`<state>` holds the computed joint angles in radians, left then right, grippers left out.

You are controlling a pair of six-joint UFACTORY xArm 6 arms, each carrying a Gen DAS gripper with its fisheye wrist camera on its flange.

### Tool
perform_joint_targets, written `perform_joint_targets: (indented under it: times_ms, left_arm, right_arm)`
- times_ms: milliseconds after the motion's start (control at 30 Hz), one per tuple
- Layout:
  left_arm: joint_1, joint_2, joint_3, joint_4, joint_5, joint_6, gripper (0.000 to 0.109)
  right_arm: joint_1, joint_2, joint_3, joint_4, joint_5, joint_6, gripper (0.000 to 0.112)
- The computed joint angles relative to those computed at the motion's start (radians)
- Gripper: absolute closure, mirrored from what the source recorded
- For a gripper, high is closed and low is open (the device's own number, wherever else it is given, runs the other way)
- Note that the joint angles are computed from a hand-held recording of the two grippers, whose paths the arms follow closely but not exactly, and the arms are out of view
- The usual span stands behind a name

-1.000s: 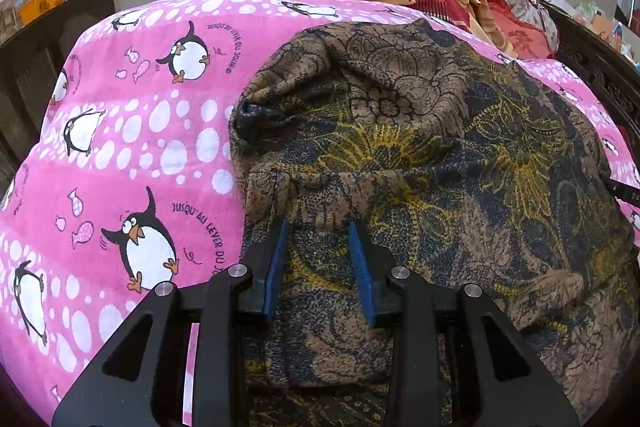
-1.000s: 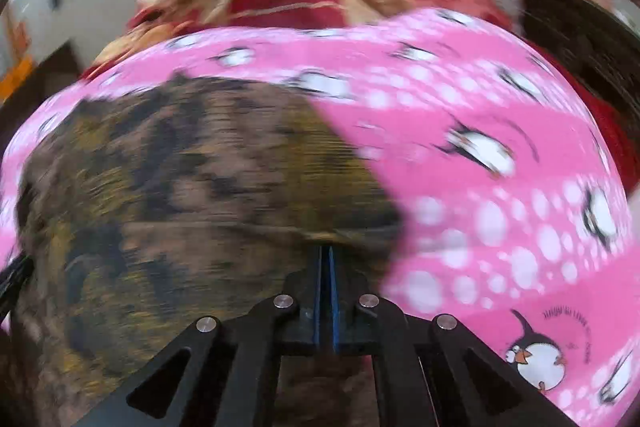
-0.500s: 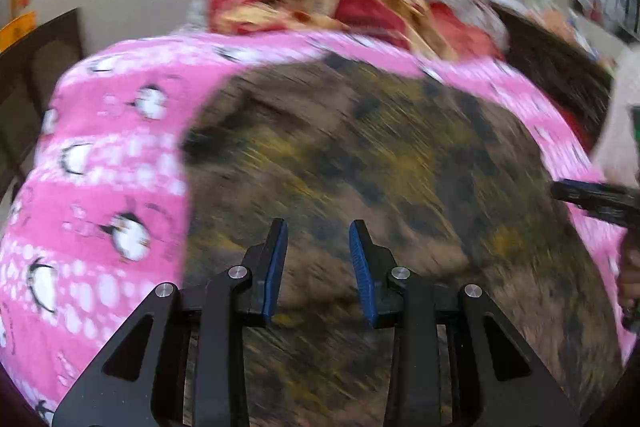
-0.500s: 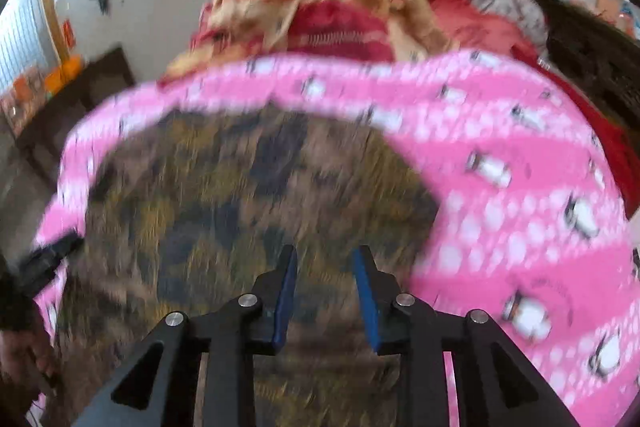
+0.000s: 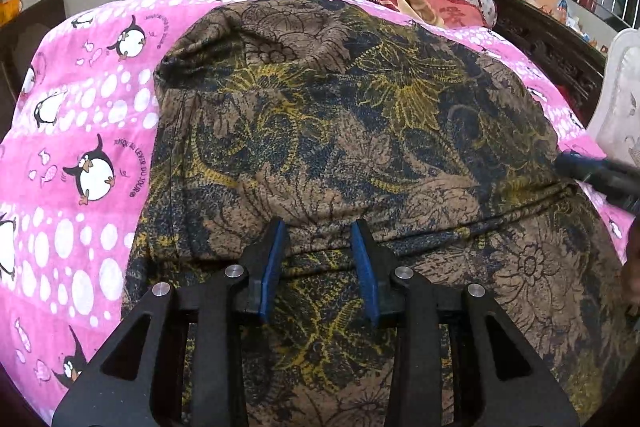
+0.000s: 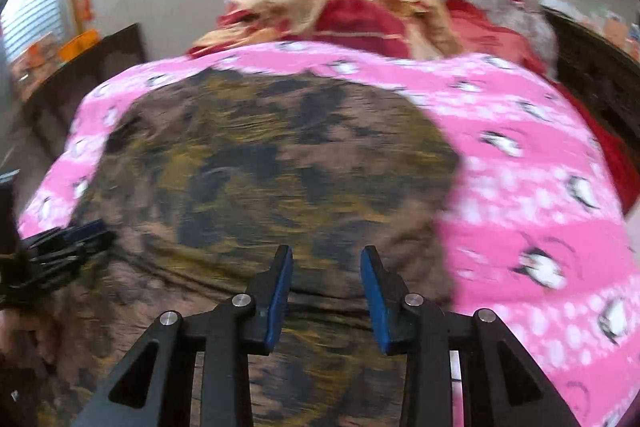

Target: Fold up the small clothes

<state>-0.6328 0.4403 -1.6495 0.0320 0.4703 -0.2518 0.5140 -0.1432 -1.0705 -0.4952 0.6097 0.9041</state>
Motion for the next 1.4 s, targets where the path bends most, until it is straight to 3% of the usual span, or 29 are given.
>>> perform_joint_targets:
  times_ms: [67,167,200,333,433,500,567,700,833,900,933,967,1033,1100,1200,1267,1400]
  left_arm:
    - [0.004,0.001,0.000,-0.026,-0.003,0.018,0.075]
    - [0.008,0.006,-0.005,-0.035,-0.007,0.022,0.075]
    - [0.008,0.008,-0.006,-0.033,-0.008,0.016,0.075]
    - [0.009,0.011,-0.010,-0.039,-0.011,0.015,0.075]
    - [0.012,0.007,-0.001,-0.078,-0.019,0.035,0.075]
    - [0.014,0.004,0.005,-0.105,-0.026,0.046,0.075]
    - [0.015,0.002,0.010,-0.120,-0.030,0.050,0.075]
    - [0.015,0.003,0.007,-0.120,-0.030,0.048,0.075]
    - [0.014,0.000,0.013,-0.124,-0.034,0.044,0.075]
    - [0.017,0.003,0.010,-0.128,-0.032,0.051,0.075]
    - [0.017,0.003,0.009,-0.129,-0.031,0.054,0.074]
    - [0.017,0.001,0.011,-0.125,-0.030,0.051,0.074]
    - [0.018,0.003,0.008,-0.115,-0.027,0.046,0.074]
    - [0.016,0.007,0.001,-0.094,-0.021,0.031,0.074]
    - [0.013,0.011,-0.005,-0.072,-0.015,0.015,0.074]
    - [0.012,0.010,-0.004,-0.073,-0.017,0.013,0.074]
    - [0.013,0.015,-0.011,-0.057,-0.012,0.007,0.074]
  right_arm:
    - [0.010,0.087,-0.050,0.120,0.052,-0.094,0.073]
    - [0.047,0.152,-0.172,0.058,0.210,-0.079,0.073]
    - [0.052,0.162,-0.198,0.031,0.215,-0.043,0.073]
    - [0.036,0.197,-0.270,-0.066,0.099,0.072,0.073]
    - [0.012,0.303,-0.377,-0.002,0.023,0.042,0.073]
    - [0.008,0.401,-0.465,0.032,0.022,0.000,0.073]
    - [0.004,0.488,-0.540,0.075,0.081,-0.055,0.072]
    - [0.026,0.492,-0.549,-0.024,0.098,-0.027,0.071]
    - [0.067,0.340,-0.393,-0.158,0.081,0.052,0.071]
    - [0.084,0.266,-0.295,-0.194,0.106,0.087,0.062]
    - [0.082,0.255,-0.272,-0.157,0.147,0.073,0.053]
    - [0.069,0.241,-0.229,-0.116,0.156,0.067,0.051]
    - [0.043,0.154,-0.117,-0.114,0.072,0.162,0.051]
    - [0.028,0.085,-0.051,-0.127,0.077,0.239,0.051]
    - [0.003,0.052,0.006,-0.091,0.065,0.214,0.049]
    - [-0.027,0.023,0.064,-0.045,-0.041,0.179,0.042]
    - [-0.024,0.027,0.072,-0.033,-0.077,0.161,0.031]
